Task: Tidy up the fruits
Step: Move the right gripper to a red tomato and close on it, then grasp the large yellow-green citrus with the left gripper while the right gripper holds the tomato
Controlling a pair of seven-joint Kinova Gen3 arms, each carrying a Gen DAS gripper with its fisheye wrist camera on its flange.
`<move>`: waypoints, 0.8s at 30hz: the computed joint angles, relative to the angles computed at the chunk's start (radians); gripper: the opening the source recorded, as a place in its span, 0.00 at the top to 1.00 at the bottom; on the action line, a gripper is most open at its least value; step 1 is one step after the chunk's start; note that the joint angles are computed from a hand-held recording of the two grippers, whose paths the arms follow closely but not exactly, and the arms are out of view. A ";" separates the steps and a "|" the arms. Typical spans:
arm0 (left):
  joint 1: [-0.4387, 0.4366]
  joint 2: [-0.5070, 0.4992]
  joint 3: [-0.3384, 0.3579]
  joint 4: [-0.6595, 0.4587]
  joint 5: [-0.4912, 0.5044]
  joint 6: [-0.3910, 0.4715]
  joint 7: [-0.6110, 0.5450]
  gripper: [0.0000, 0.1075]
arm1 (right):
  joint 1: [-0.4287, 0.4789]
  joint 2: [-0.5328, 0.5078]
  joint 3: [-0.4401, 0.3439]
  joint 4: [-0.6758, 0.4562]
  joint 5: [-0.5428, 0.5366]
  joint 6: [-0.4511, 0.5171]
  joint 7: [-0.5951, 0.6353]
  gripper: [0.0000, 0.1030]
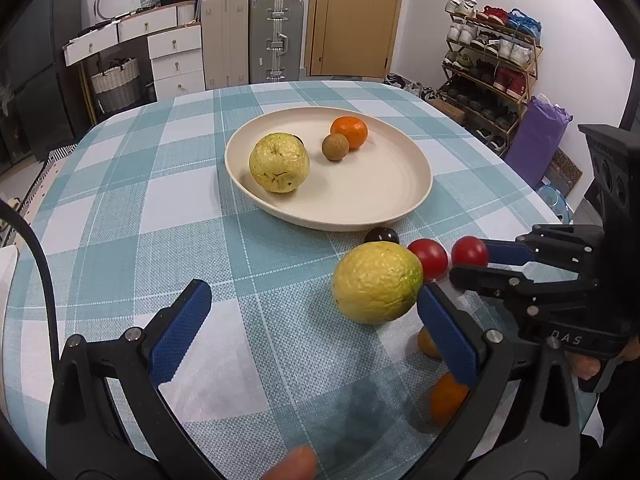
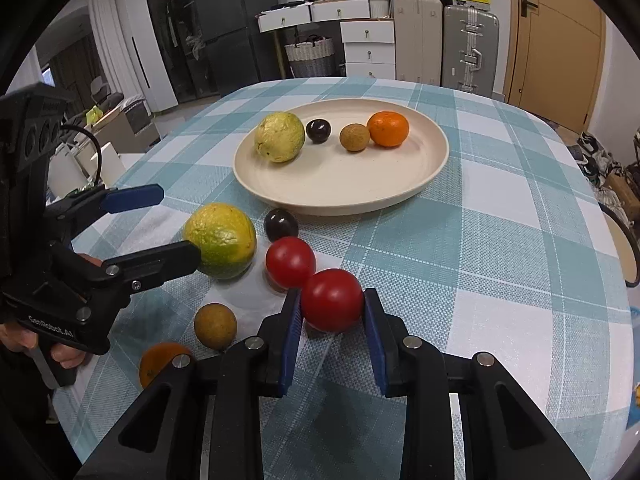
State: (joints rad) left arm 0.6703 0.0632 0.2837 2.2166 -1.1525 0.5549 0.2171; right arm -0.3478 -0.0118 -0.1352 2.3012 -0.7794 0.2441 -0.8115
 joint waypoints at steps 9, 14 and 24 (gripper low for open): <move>-0.005 0.019 -0.017 -0.007 0.001 -0.043 -0.005 0.05 | -0.015 -0.029 0.008 0.015 0.065 -0.028 -0.101 0.70; 0.003 0.039 -0.031 -0.026 0.015 -0.050 -0.027 0.05 | -0.048 -0.047 0.047 0.024 0.047 -0.035 -0.097 0.70; 0.014 0.054 -0.065 -0.037 0.038 -0.093 -0.068 0.05 | -0.045 -0.025 0.079 0.022 -0.071 0.004 0.034 0.70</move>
State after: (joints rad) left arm 0.6841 0.1170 0.2190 2.1794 -1.1143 0.4622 0.1494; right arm -0.3927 -0.0373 -0.0559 2.3236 -0.8500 0.2478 -0.7778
